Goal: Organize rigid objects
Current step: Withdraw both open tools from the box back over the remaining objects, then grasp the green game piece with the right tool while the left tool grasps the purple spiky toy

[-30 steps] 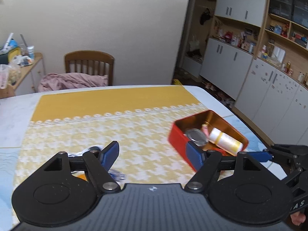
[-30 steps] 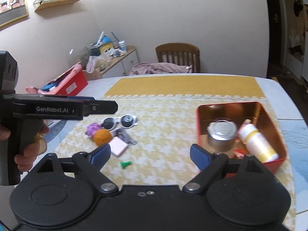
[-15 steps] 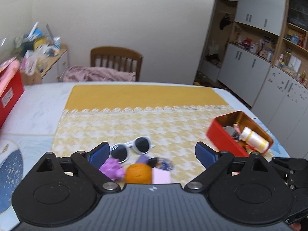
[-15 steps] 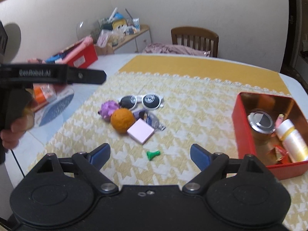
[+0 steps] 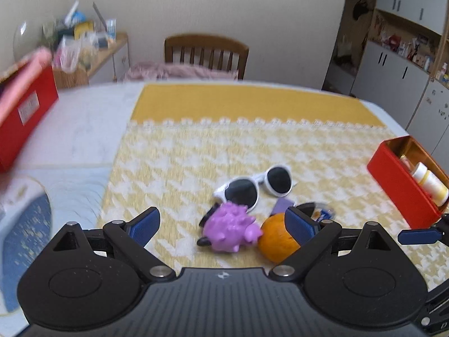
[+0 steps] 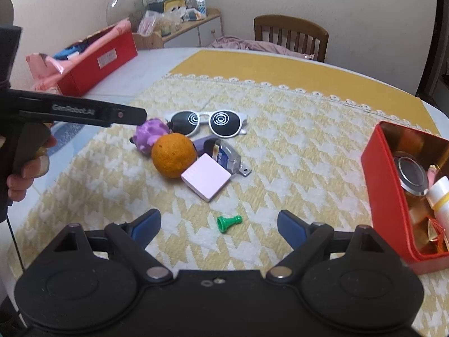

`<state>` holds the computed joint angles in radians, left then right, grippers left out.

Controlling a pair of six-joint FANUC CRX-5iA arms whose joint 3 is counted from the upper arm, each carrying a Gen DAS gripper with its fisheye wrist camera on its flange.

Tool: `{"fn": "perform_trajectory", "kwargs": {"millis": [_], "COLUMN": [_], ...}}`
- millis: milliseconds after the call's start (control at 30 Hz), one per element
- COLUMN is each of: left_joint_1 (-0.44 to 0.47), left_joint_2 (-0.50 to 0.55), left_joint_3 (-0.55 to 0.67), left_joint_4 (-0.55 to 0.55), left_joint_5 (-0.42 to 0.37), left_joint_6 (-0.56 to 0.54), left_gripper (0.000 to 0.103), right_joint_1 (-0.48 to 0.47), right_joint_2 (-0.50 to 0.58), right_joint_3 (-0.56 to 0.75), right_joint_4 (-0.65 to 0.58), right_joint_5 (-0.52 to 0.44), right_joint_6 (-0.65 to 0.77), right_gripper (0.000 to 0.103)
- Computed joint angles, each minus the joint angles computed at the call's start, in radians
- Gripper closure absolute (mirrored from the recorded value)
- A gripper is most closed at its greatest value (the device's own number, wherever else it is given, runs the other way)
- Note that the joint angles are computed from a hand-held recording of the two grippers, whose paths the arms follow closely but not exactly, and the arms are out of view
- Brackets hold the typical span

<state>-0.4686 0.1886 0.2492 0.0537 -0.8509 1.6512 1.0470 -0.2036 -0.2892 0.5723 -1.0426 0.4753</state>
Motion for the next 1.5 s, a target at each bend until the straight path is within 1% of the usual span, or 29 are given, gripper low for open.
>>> {"fn": "perform_trajectory", "kwargs": {"millis": [67, 267, 433, 600, 633, 700, 733, 800, 833, 900, 933, 1000, 1033, 1100, 1233, 1500], "left_joint_1": [0.017, 0.024, 0.029, 0.027, 0.027, 0.027, 0.029, 0.033, 0.034, 0.036, 0.037, 0.041, 0.041, 0.037, 0.037, 0.026], "left_joint_2": [0.021, 0.073, 0.104, 0.108, 0.109, 0.11, 0.109, 0.108, 0.11, 0.111, 0.11, 0.108, 0.105, 0.108, 0.113, 0.108], "left_joint_3": [0.003, 0.048, 0.071, 0.059, 0.055, 0.048, 0.041, 0.029, 0.026, 0.02, 0.015, -0.001, -0.009, 0.0, 0.01, 0.047], "left_joint_4": [0.047, 0.021, 0.016, 0.028, 0.034, 0.044, 0.054, 0.085, 0.097, 0.119, 0.129, 0.164, 0.178, 0.164, 0.159, 0.074], "left_joint_5": [-0.011, -0.038, -0.063, -0.037, -0.028, -0.017, -0.01, 0.002, 0.003, 0.007, 0.011, 0.023, 0.03, 0.025, 0.015, -0.03], "left_joint_6": [-0.006, 0.065, 0.081, 0.052, 0.043, 0.029, 0.02, -0.004, -0.014, -0.035, -0.042, -0.064, -0.074, -0.069, -0.071, -0.01], "left_gripper": [0.007, 0.007, 0.007, 0.007, 0.007, 0.008, 0.01, 0.018, 0.02, 0.029, 0.031, 0.043, 0.045, 0.045, 0.045, 0.045], "right_joint_1": [-0.008, -0.027, -0.048, -0.06, -0.062, -0.064, -0.067, -0.065, -0.066, -0.065, -0.063, -0.06, -0.057, -0.049, -0.046, -0.027], "right_joint_2": [0.012, 0.043, 0.067, 0.07, 0.072, 0.075, 0.077, 0.078, 0.076, 0.073, 0.072, 0.067, 0.064, 0.061, 0.057, 0.054], "right_joint_3": [0.007, 0.022, 0.029, 0.028, 0.028, 0.03, 0.034, 0.029, 0.026, 0.02, 0.016, 0.005, -0.001, -0.012, -0.019, -0.021], "right_joint_4": [-0.012, -0.041, -0.065, -0.083, -0.086, -0.092, -0.102, -0.093, -0.092, -0.083, -0.076, -0.063, -0.054, -0.032, -0.016, 0.012], "right_joint_5": [0.002, 0.018, 0.032, 0.05, 0.052, 0.052, 0.051, 0.051, 0.054, 0.058, 0.057, 0.059, 0.058, 0.055, 0.048, 0.022], "right_joint_6": [0.015, 0.079, 0.119, 0.147, 0.151, 0.156, 0.163, 0.155, 0.152, 0.143, 0.137, 0.123, 0.114, 0.098, 0.083, 0.075], "right_gripper": [0.013, 0.015, 0.015, 0.017, 0.019, 0.027, 0.038, 0.041, 0.042, 0.047, 0.049, 0.053, 0.055, 0.06, 0.078, 0.078]}}
